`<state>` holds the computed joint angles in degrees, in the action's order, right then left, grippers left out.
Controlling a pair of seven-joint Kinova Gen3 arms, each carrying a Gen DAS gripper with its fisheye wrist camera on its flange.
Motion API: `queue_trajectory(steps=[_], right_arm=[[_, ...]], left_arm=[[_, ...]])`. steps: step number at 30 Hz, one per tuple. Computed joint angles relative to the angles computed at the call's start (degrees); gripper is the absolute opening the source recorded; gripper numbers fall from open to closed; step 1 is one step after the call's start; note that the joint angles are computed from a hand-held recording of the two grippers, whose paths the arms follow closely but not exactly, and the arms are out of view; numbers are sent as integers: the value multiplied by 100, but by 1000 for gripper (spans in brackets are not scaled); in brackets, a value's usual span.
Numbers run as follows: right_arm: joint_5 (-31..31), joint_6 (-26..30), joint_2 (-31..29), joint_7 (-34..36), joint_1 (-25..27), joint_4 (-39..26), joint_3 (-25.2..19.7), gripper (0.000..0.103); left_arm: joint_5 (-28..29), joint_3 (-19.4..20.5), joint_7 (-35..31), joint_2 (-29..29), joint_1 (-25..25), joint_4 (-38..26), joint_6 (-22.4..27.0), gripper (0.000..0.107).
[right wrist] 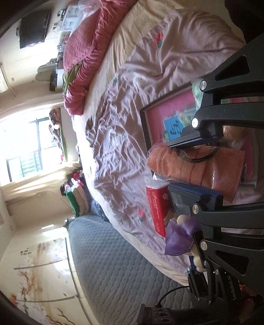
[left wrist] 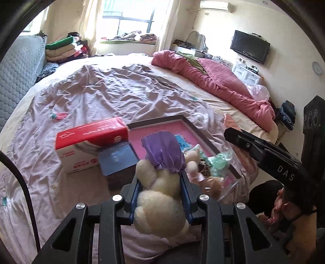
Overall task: Organize soft objects
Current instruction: 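Carry the bunny with the left gripper while the right carries the pink towel over the tray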
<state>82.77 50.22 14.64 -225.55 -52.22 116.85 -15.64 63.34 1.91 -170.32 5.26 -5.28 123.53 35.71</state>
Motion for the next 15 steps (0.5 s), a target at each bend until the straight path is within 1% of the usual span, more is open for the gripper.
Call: queue_trajectory(steps=[6,10,15], right_arm=[[-37,163,-170,-93,2,184,-35,35],[38,250,-304,-332,37,401,-101,35],[158,268,-437,-643,145,652,-169,35]], left_arm=[[-73,147,213,-83,255,-56,-106,35],[-168,253,403,-74,479,-112,-251,35],[-438,438,727,3,800,-193,-499,35]])
